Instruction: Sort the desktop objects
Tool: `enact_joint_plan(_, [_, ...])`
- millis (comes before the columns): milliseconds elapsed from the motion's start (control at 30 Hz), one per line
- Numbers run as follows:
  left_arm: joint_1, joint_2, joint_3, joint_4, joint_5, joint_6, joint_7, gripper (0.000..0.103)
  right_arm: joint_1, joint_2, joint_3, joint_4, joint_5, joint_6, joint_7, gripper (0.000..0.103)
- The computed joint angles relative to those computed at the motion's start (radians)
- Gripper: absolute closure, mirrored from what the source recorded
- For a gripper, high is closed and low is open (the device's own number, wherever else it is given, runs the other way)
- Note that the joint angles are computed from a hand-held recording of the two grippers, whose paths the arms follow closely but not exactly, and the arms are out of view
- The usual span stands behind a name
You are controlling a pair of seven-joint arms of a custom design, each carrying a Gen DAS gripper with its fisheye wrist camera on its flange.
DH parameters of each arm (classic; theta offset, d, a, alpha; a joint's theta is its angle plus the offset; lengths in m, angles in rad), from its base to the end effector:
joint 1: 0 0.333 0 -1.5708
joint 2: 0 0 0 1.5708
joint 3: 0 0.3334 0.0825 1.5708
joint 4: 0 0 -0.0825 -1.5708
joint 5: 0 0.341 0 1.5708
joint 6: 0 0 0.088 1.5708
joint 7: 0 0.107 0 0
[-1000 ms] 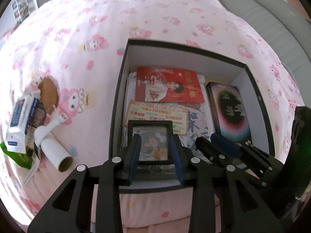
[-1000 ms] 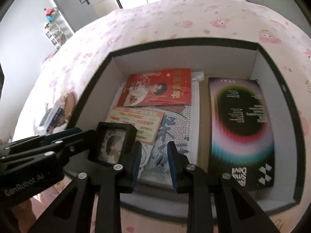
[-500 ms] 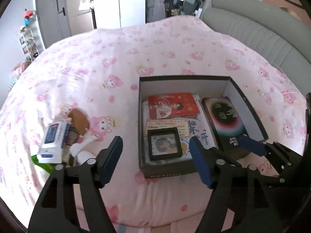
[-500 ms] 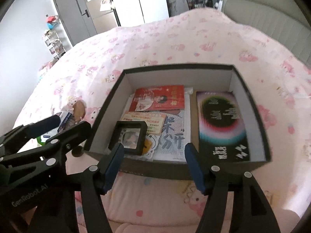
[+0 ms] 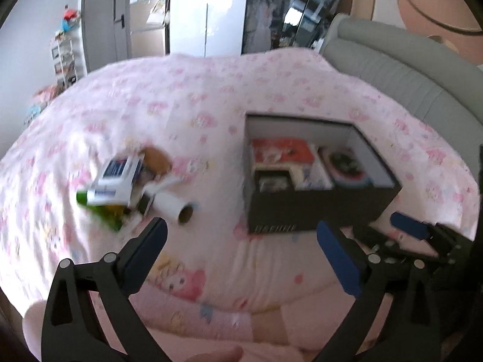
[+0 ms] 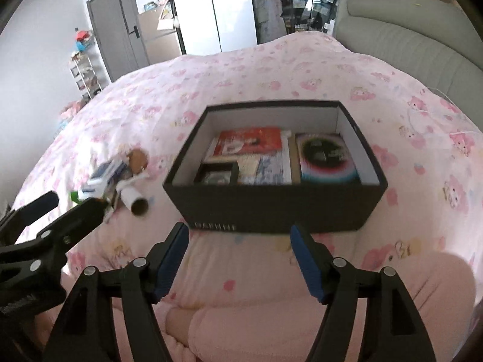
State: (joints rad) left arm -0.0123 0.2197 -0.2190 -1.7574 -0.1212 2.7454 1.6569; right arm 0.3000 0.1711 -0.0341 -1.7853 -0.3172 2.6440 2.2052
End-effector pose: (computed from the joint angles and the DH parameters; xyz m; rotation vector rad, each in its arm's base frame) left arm 0.6227 -0.1269 0.5681 -1.6382 2.0039 -0.9117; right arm 0.5961 0.1726 0.5676 -1.6492 1.8987 -0.5999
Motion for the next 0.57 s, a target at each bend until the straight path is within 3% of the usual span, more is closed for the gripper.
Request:
enact_joint_plan(200, [0.011,-0.036,-0.002,-0.1,0.005,0.117,0.003,0.001,0.022,-0.013,-0.007,-0.042,-0.076,0.043,0.066,0.036])
enact_joint_plan(567, [0.049,-0.026,-0.029,-0.113,-0.098,0.136,0.045,0.001,0.03,-0.003,0.002,-0.045,-0.12,0.051,0.081,0.036])
